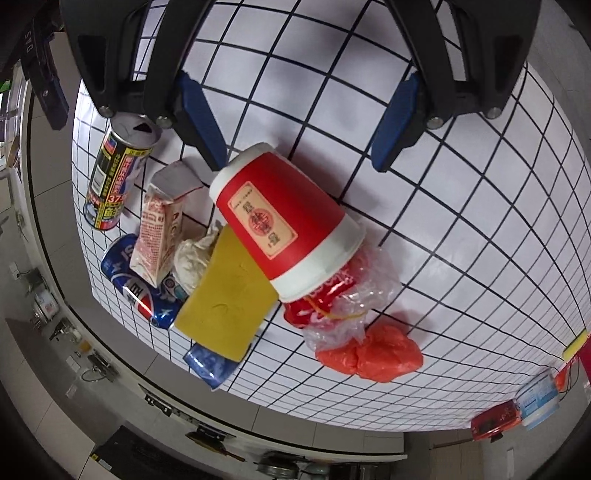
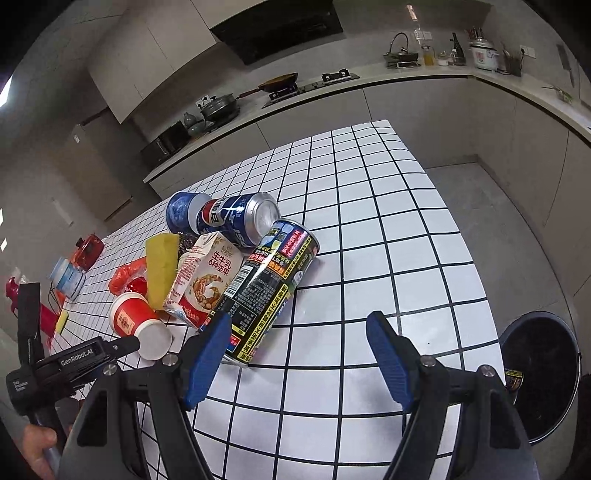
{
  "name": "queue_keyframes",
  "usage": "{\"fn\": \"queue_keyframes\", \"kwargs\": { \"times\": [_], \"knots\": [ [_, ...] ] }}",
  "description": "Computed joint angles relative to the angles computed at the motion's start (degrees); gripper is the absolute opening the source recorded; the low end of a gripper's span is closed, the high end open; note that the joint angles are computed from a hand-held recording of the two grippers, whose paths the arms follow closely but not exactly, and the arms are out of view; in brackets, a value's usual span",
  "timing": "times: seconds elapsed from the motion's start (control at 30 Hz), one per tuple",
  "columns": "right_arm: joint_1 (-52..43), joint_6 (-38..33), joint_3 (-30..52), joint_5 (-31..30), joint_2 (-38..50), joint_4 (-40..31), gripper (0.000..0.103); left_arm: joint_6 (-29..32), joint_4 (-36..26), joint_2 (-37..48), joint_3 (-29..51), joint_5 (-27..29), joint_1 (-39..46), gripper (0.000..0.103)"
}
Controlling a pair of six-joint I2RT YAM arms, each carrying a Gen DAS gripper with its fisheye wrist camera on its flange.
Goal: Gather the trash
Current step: 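Move both open tools back toward the trash on the island, then grasp the black can with the right gripper while left grasps the red paper cup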
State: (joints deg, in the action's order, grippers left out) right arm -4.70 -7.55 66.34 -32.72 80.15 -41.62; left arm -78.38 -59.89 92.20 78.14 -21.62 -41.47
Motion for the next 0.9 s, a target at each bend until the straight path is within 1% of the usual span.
{"fn": "queue_keyframes", "kwargs": {
  "times": [0.13,0.23,0.33,0.4,0.53,0.63,0.77,0.83,0.9],
  "knots": [
    [0.43,0.92,-0.11,0.52,-0.29,0.22,0.077,2.68,1.25,0.21,-0.48,1.84,0.84,0.082],
    [2.87,1.99,-0.83,1.49,-1.52,1.36,0.077,5.49,0.82,-1.48,-1.48,0.87,0.60,0.082],
    [7.18,4.70,-1.82,3.38,-2.68,3.04,0.077,8.60,-0.54,-4.52,-3.48,0.41,1.58,0.082],
    [10.93,7.21,-2.63,5.67,-3.34,4.90,0.077,10.71,-2.14,-6.69,-4.69,-0.93,2.58,0.082],
    [16.89,10.86,-2.11,7.86,-2.49,6.58,0.077,14.33,-3.83,-11.41,-8.23,-2.85,5.50,0.082],
    [21.40,12.76,-2.05,10.69,-2.14,7.79,0.077,16.92,-2.96,-14.84,-11.54,-1.16,8.55,0.082],
    [22.84,15.26,-2.47,13.31,-1.79,8.47,0.077,19.17,-0.87,-18.57,-13.42,0.01,9.92,0.082],
    [22.38,15.75,-2.64,14.70,-2.00,8.47,0.077,20.81,1.24,-17.81,-12.63,1.66,10.50,0.083],
    [20.89,15.80,-2.52,14.62,-1.75,8.24,0.077,22.51,3.84,-16.23,-12.09,3.35,10.75,0.085]
  ]
}}
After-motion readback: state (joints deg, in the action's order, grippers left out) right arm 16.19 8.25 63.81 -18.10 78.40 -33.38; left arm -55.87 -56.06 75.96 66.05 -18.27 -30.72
